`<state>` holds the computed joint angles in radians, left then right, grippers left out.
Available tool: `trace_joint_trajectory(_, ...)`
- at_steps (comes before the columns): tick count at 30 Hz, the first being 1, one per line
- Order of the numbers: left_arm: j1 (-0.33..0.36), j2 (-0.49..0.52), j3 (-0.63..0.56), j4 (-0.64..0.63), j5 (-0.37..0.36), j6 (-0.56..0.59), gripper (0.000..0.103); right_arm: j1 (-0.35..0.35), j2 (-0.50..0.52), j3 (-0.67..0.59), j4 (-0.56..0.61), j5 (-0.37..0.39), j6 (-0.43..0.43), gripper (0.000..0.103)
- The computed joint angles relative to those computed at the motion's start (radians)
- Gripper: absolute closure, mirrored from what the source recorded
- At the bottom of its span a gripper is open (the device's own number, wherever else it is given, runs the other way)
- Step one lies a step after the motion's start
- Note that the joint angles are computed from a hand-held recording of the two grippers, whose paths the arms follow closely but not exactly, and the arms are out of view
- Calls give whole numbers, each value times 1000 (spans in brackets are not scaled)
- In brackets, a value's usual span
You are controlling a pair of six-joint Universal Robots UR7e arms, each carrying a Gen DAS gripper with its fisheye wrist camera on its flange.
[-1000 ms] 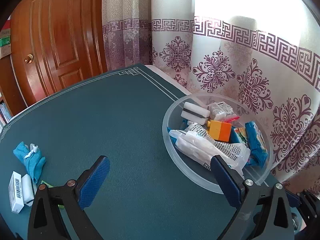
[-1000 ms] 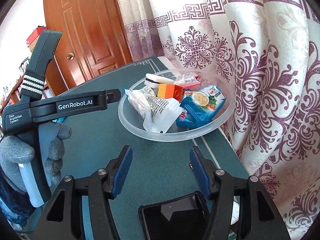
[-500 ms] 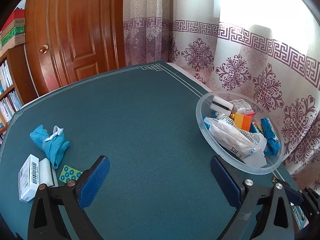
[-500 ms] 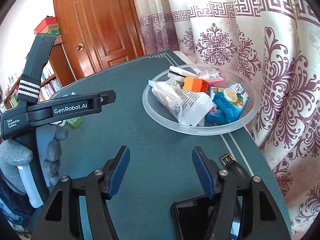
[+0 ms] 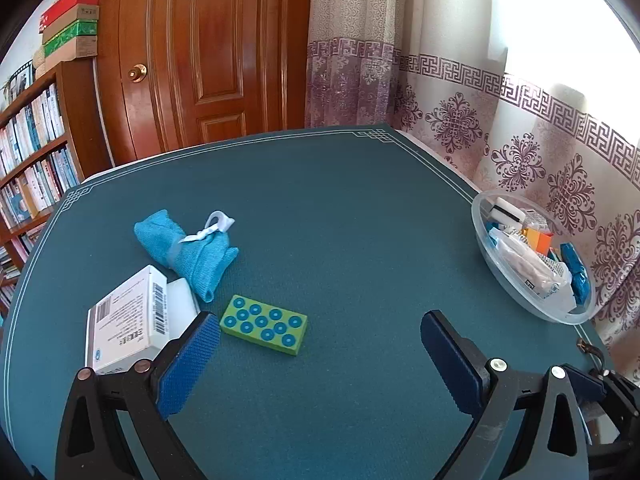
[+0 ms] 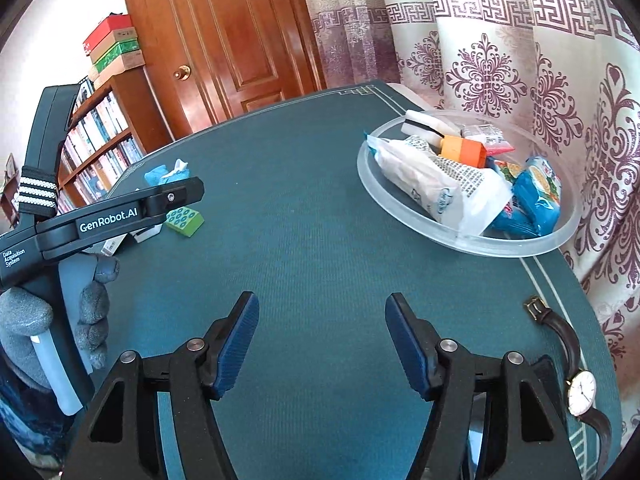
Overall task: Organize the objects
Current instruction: 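Move the left gripper back to the table and grasp the white medicine box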
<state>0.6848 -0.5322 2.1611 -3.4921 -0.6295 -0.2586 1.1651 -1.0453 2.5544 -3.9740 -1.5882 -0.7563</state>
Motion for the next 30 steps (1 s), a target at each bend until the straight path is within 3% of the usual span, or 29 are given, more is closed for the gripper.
trace_joint_trajectory(8, 25, -88, 122, -49, 71, -11, 1, 58, 60, -17, -5, -42, 11, 32)
trace_joint_trajectory(14, 88, -142, 162, -115, 98, 53, 1, 98, 100, -32, -11, -74, 14, 32)
trace_joint_trajectory(17, 136, -168, 151, -148, 69, 111, 1, 114, 118, -39, -12, -89, 12, 32)
trace_joint_trajectory(23, 230, -200, 108, -224, -70, 280, 1, 139, 145, -49, -23, -125, 15, 32)
trace_joint_trajectory(30, 327, -256, 54, -141, -260, 319, 1, 156, 166, -64, -21, -158, 29, 32)
